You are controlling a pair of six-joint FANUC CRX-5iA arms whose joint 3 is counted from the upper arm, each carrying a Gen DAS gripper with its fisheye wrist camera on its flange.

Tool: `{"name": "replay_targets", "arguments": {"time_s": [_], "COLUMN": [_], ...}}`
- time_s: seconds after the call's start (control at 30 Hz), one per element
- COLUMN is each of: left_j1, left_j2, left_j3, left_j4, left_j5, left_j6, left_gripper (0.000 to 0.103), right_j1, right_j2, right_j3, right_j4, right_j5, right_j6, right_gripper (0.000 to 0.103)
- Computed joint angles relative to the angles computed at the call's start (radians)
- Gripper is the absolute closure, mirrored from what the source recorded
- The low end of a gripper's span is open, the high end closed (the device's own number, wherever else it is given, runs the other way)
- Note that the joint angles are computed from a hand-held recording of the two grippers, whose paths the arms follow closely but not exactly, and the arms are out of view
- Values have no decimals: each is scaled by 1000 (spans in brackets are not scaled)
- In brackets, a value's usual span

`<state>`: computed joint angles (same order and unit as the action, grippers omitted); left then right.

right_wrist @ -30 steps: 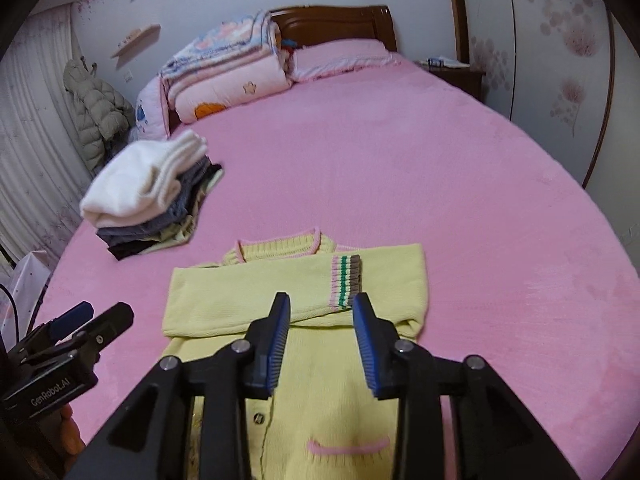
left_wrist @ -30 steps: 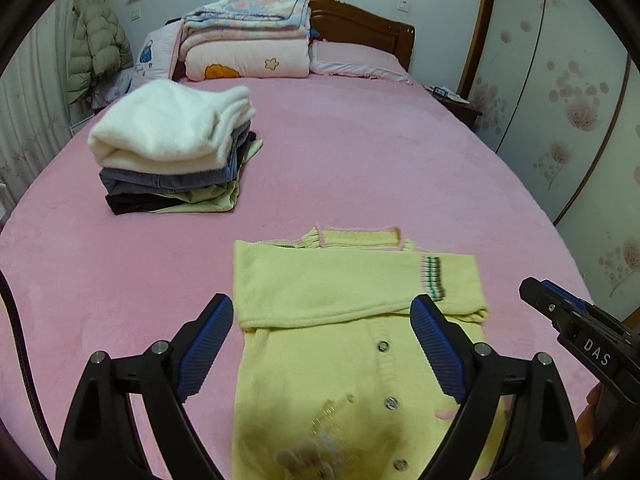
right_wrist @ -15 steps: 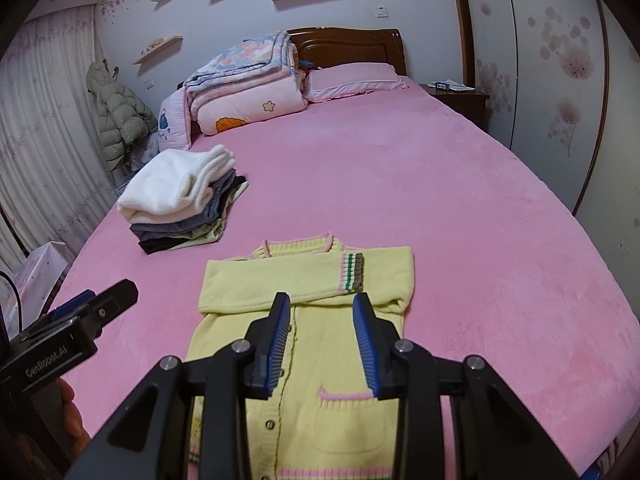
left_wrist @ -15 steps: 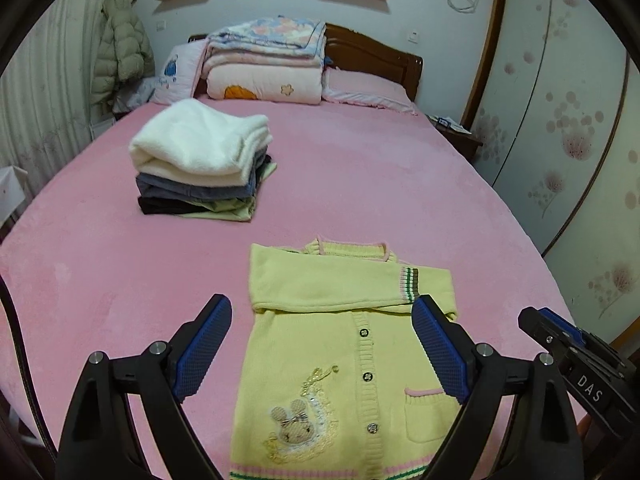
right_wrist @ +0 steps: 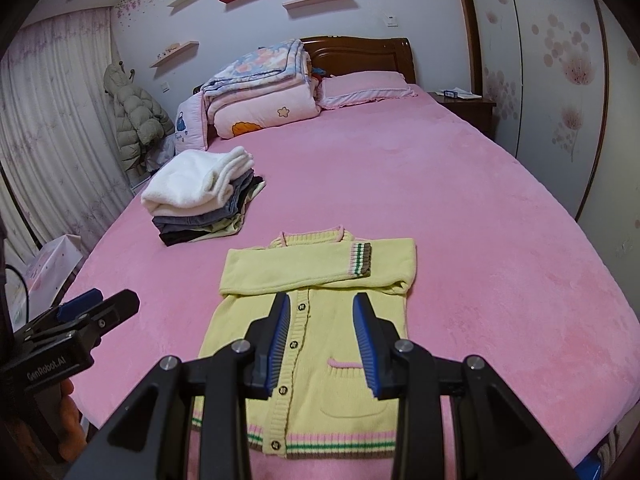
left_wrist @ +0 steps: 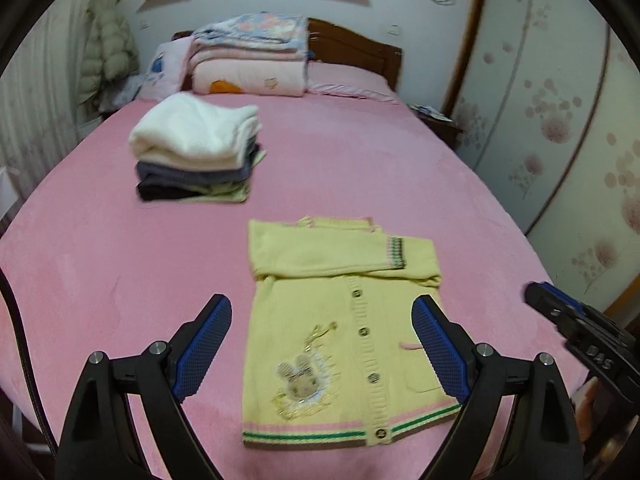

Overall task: Fold large clothes
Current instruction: 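Lift both grippers away and move them to the striped cardigan hem, then grasp the striped hem with both grippers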

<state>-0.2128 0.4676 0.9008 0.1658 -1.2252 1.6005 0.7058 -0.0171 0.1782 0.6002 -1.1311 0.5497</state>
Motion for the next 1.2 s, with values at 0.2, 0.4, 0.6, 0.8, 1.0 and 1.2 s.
{"name": "replay_targets", "arguments": {"time_s": [0.2,0.4,0.6,0.8,1.0,1.2], "left_j1": [32,64,73,110,126,136], "left_j2": [-33,-66,-83,-91,-105,-110], "left_j3": [-131,-332,-441,-540,-607,-657], "left_j4": [-19,16,23,131,201,308], "left_j5": [-1,27,46,78,124,148], "left_j6": [26,-38,-54,-76,-149,-220], "left_gripper": [12,12,12,12,12,16], "right_j1": [4,-6,-40,-86,-117,-143], "right_j2": [-55,-82,-112,-125,-137,-143], "right_j3": [-113,-207,-280,-310,-333,-349], "right_j4": [3,-57,-192,-303,-364,-422], "right_j5": [28,0,-15,-10,31,107], "right_j6": [-9,14,31,37,28,34], "right_gripper": [70,70,70,70,70,68]}}
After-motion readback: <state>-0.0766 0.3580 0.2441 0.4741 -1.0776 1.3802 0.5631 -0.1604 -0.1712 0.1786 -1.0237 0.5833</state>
